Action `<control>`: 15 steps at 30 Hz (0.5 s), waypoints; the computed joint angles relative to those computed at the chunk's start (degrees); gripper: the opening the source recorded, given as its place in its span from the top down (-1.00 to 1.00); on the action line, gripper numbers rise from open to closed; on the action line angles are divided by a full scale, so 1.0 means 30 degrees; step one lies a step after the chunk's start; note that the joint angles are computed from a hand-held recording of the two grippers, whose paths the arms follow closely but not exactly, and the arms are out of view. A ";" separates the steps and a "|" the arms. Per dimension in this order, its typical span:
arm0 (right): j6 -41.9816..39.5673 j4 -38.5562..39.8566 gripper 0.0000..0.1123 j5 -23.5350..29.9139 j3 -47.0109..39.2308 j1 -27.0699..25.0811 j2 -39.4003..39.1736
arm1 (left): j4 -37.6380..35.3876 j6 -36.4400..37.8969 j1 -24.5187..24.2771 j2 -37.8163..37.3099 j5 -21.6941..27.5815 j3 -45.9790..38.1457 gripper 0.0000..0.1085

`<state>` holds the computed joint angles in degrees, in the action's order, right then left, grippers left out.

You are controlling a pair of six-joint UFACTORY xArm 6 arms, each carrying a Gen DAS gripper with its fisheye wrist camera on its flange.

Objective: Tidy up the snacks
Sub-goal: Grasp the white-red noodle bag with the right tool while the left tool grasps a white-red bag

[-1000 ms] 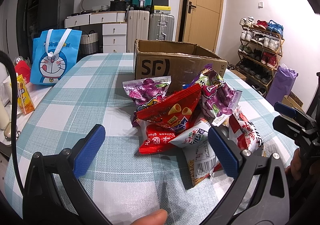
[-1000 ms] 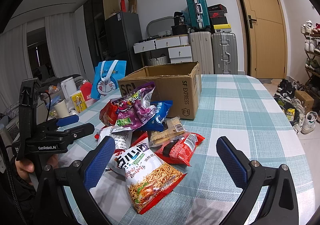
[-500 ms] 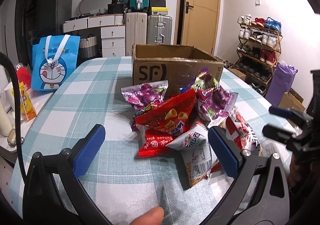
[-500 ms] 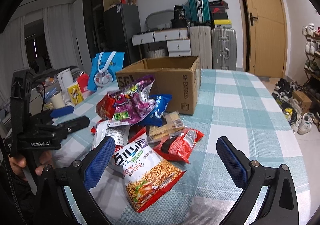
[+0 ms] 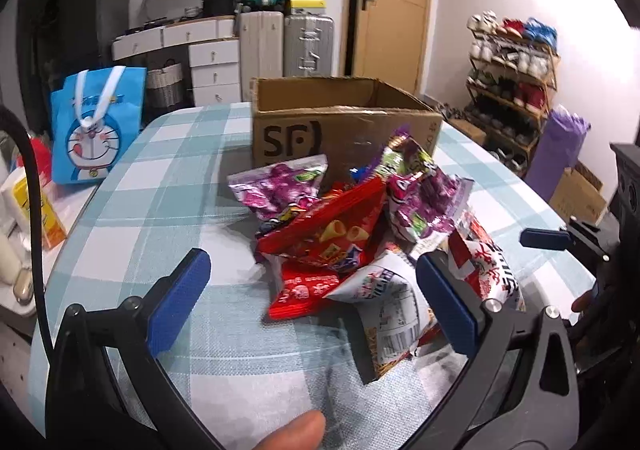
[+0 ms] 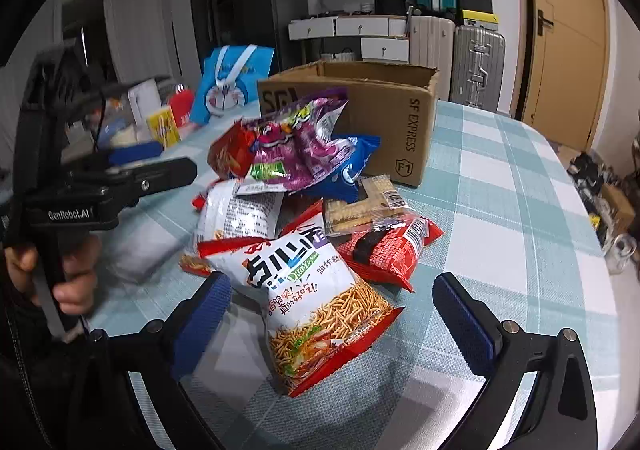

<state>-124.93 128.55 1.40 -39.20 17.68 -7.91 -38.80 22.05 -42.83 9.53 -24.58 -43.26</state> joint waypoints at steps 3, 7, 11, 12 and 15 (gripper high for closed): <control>0.2237 -0.2396 -0.82 0.0472 0.0273 0.0256 0.0075 | -0.0390 0.0540 -0.0027 0.0109 0.1061 -0.0569 -0.89; 0.5335 -0.5713 -0.55 0.0976 0.0495 0.0445 0.0332 | 0.2188 -0.1361 0.0394 0.0074 0.1308 -0.0255 -0.87; 0.8708 -0.9221 -0.48 0.1251 0.0675 0.0552 0.0737 | 0.3055 -0.1688 0.0355 0.0054 0.1393 -0.0120 -0.86; 0.9051 -0.9708 -0.46 0.1217 0.0701 0.0595 0.0789 | 0.4046 -0.2505 0.0532 0.0021 0.1476 -0.0002 -0.86; 0.9181 -1.0013 -0.16 0.1060 0.0753 0.0627 0.0861 | 0.4995 -0.3199 0.0597 0.0114 0.1473 0.0060 -0.86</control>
<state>-97.39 98.51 4.58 -36.94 19.56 -5.33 -23.82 12.45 -41.03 9.88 -20.16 -43.08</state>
